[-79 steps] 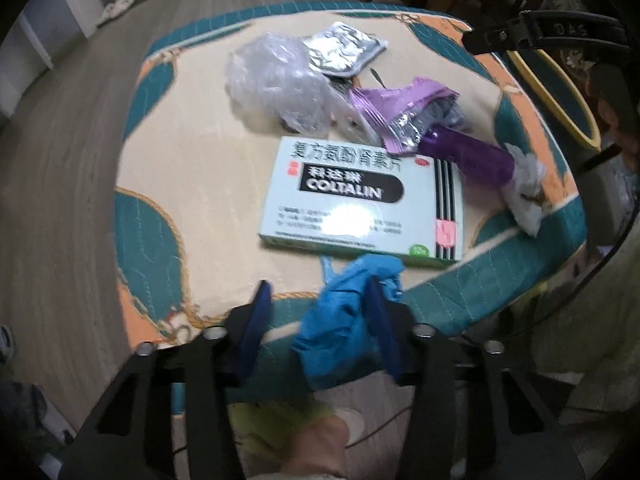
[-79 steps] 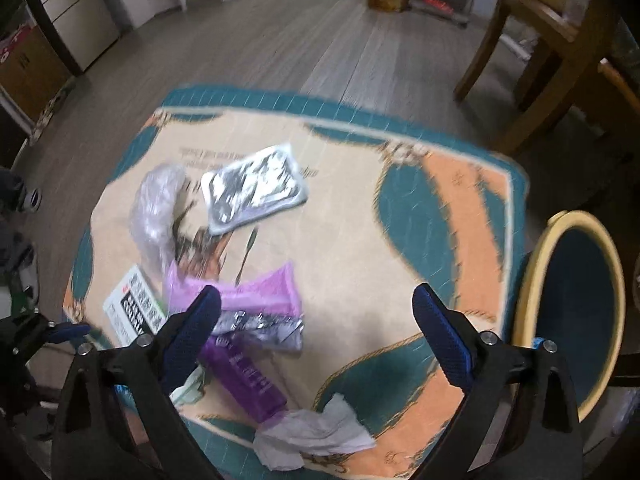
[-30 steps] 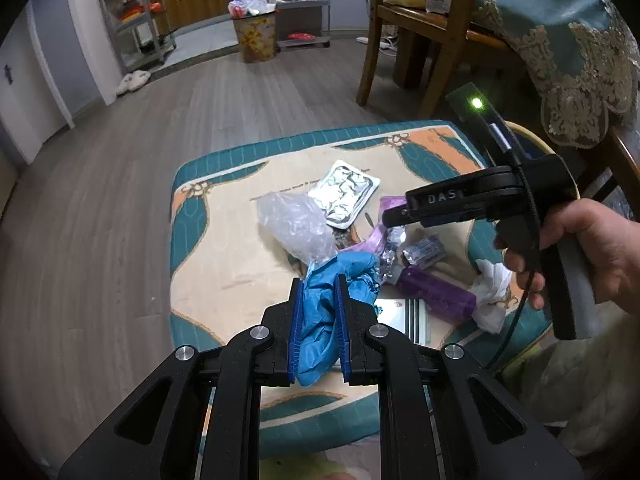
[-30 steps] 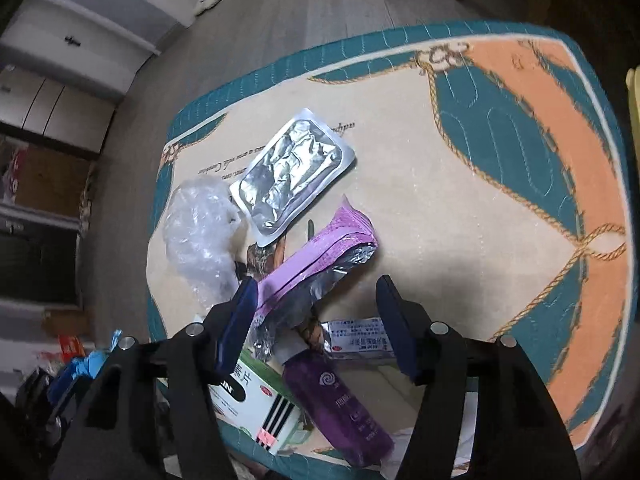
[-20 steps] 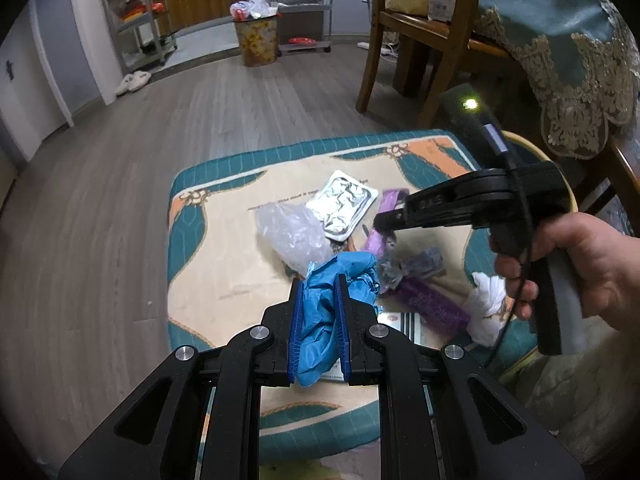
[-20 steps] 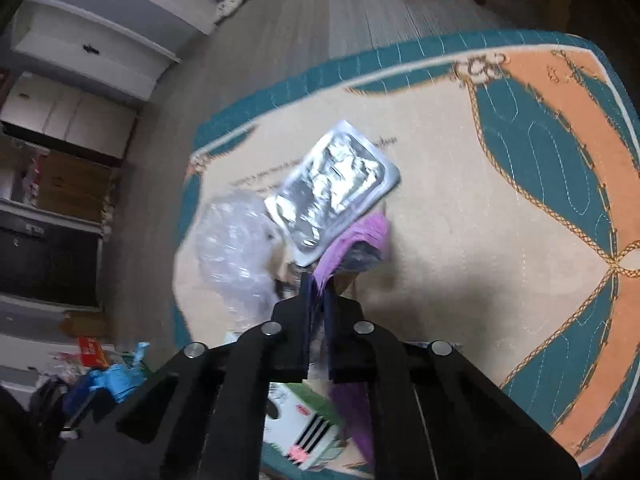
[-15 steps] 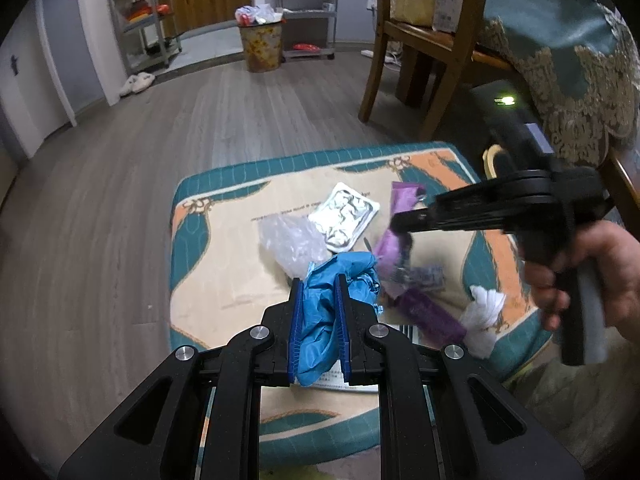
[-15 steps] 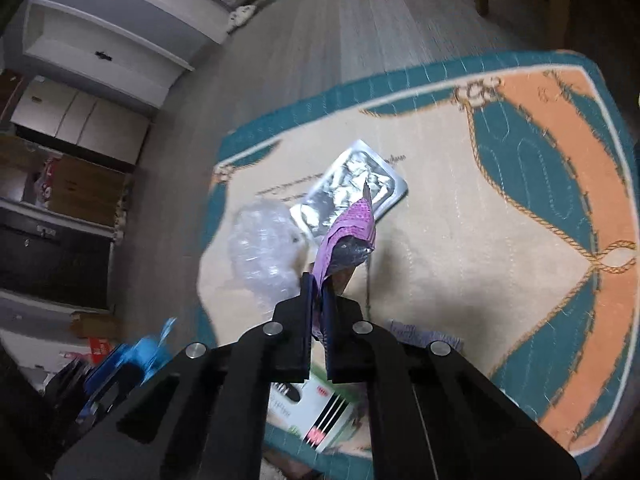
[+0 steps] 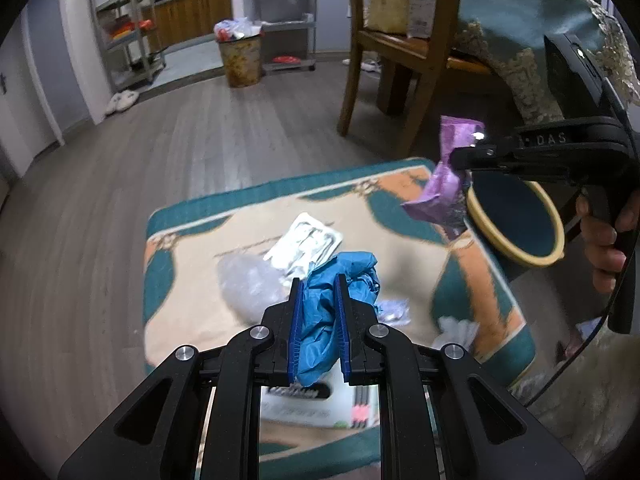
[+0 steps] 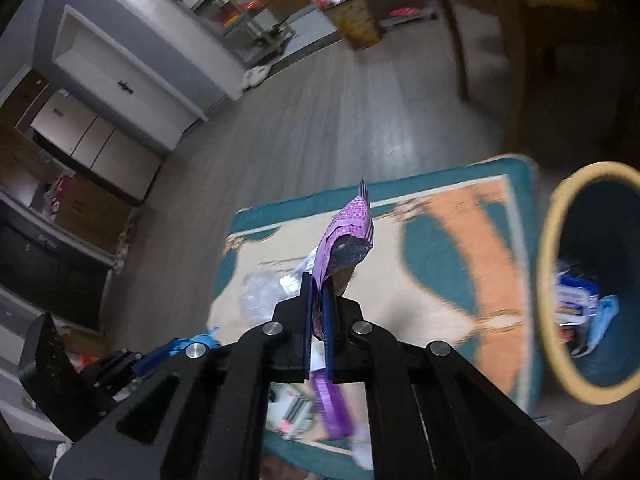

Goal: Collect trash
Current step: 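Carry the glove and purple sachet over the bin and open both tools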

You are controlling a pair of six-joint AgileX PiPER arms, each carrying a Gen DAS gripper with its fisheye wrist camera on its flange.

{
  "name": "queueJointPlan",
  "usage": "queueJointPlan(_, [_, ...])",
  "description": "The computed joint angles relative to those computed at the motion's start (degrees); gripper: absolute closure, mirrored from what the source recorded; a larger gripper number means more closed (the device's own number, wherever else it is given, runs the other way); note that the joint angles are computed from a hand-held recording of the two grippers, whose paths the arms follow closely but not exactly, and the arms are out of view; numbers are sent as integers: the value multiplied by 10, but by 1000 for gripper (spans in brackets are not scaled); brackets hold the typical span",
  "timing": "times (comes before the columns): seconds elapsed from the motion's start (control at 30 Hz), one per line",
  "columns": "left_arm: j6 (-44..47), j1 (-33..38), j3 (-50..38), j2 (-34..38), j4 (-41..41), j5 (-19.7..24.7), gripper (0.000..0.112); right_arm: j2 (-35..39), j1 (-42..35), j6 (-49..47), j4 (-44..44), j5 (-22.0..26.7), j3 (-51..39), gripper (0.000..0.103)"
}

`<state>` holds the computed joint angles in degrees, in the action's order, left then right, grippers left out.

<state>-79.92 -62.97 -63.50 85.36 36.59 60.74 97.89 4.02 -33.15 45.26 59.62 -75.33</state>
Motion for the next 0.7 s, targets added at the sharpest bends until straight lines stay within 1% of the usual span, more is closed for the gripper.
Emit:
queueJointPlan(0.13, [24,9,-69,53,2,-7,96,9,-64,-10,-19,8,-20,99])
queueJointPlan(0.3, [63,17,-192,147,5,-23,96,13,-135,-36,-70,2,-57,99])
queueJointPlan(0.4, [94,28,-271,211,-14,-41,96,25,-197,-61,-86,28,-92,99])
queueJointPlan(0.5, [128,39,-348,275,-39,-53,96,30,-242,-87,-99,30,-109,99])
queueJointPlan(0.53, [148,44,-390,309,-53,-56,96,36,-247,-87,-105,23,-114,99])
queueJointPlan(0.63, [197,50,-495,386,-85,-44,96,64,-254,-81,-132,11,-128,99])
queueJointPlan(0.7, [230,55,-579,446,-113,-32,96,89,-246,-71,-162,-1,-133,99])
